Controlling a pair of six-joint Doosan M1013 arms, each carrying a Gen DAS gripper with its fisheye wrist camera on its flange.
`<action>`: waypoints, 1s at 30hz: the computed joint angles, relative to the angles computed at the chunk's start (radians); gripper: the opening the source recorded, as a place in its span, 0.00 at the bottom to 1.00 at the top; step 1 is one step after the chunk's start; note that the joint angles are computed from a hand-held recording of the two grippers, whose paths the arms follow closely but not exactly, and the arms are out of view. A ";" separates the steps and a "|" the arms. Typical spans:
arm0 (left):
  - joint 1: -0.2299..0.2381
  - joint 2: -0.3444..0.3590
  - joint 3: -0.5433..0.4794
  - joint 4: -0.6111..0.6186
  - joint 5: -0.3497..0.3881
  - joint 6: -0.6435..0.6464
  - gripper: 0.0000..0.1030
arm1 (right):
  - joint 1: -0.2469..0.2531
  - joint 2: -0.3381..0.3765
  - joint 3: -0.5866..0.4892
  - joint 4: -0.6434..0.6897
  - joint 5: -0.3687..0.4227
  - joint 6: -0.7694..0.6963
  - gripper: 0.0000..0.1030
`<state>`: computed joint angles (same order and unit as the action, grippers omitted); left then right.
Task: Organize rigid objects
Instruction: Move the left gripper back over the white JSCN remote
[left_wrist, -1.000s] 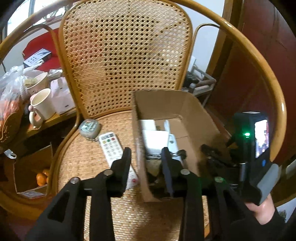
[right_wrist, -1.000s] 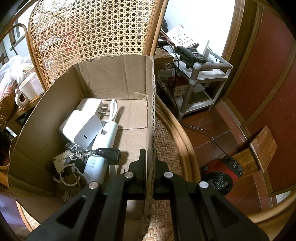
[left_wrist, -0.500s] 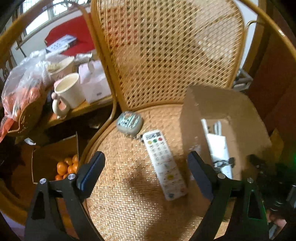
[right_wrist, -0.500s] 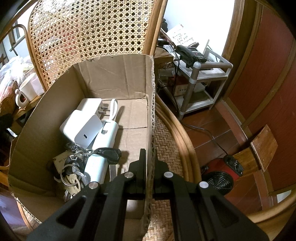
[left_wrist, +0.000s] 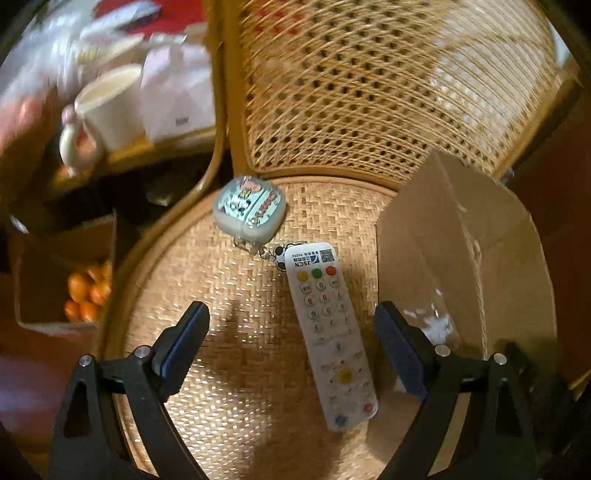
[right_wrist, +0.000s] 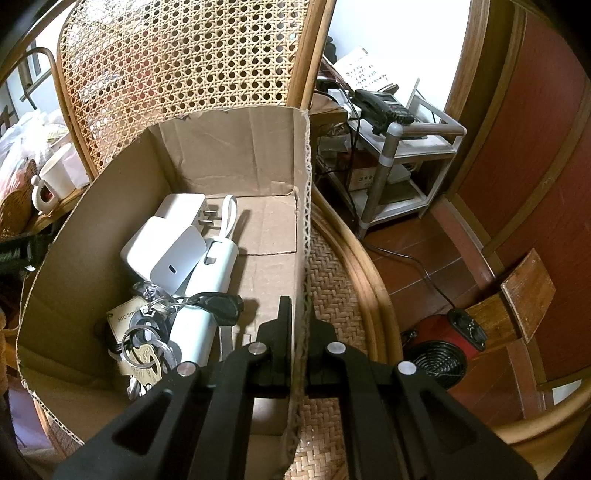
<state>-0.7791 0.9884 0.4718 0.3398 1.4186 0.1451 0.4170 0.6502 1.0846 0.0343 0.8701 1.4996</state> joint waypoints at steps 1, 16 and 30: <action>0.003 -0.009 0.021 -0.007 -0.021 -0.020 0.88 | 0.001 0.000 0.001 -0.001 -0.001 0.000 0.05; 0.026 0.048 -0.037 -0.023 0.020 -0.002 0.88 | 0.000 0.000 0.000 0.001 0.000 -0.001 0.06; 0.038 0.038 0.007 -0.051 -0.057 0.011 0.90 | 0.002 0.002 -0.004 -0.006 0.002 -0.006 0.06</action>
